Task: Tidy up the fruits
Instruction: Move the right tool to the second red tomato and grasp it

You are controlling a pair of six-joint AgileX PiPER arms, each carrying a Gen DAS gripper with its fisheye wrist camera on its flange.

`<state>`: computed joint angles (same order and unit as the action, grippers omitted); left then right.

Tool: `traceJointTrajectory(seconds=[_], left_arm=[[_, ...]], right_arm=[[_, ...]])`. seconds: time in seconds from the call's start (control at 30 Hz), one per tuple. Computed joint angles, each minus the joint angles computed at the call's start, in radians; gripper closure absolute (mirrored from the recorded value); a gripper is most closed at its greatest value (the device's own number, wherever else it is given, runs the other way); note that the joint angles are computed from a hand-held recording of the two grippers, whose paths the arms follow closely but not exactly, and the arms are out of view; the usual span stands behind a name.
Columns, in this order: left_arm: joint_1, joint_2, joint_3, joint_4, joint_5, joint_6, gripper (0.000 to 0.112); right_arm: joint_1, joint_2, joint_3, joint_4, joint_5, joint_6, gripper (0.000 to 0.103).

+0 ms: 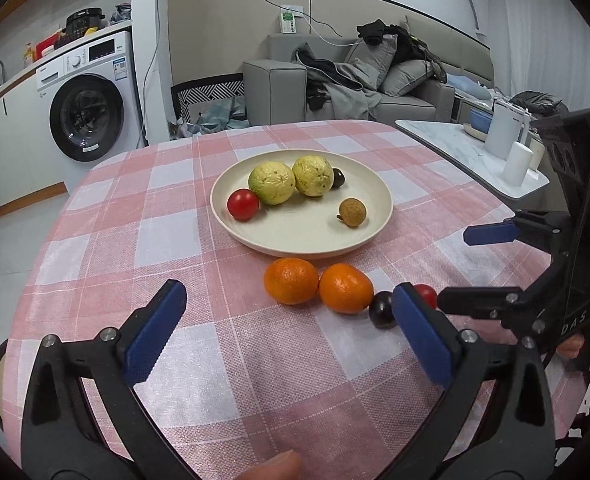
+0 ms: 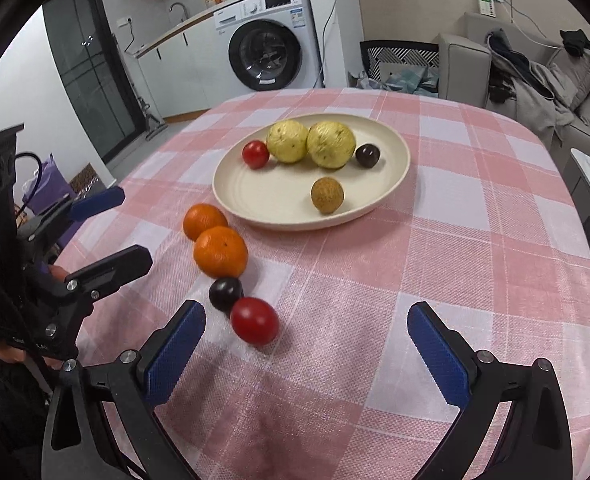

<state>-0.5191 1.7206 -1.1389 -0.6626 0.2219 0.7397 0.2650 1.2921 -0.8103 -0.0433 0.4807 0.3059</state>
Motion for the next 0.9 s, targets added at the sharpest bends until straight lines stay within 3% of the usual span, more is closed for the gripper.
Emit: traceJointTrajectory(seconds=[0.2,0.27,0.33,0.43,0.67,0.9], left_arm=[[0.006,0.025,-0.009,-0.049,0.006,0.047,0.01],[0.013,0.033,-0.014,-0.081,0.013,0.074,0.01],[0.018,0.038,-0.016,-0.105,0.016,0.094,0.01],[0.02,0.043,-0.018,-0.123,0.016,0.111,0.01],[0.019,0.057,-0.027,-0.113,0.017,0.107,0.01],[0.011,0.059,-0.028,-0.095,0.016,0.091,0.01]], right_arm=[[0.02,0.019,0.008,0.05,-0.019,-0.054,0.002],[0.033,0.019,0.012,0.059,-0.027,-0.07,0.012],[0.036,0.023,0.013,0.108,-0.029,-0.126,0.03],[0.036,0.032,0.013,0.157,-0.031,-0.179,0.04],[0.019,0.031,0.018,0.318,-0.033,-0.347,0.049],[0.045,0.045,0.013,0.243,-0.04,-0.265,0.063]])
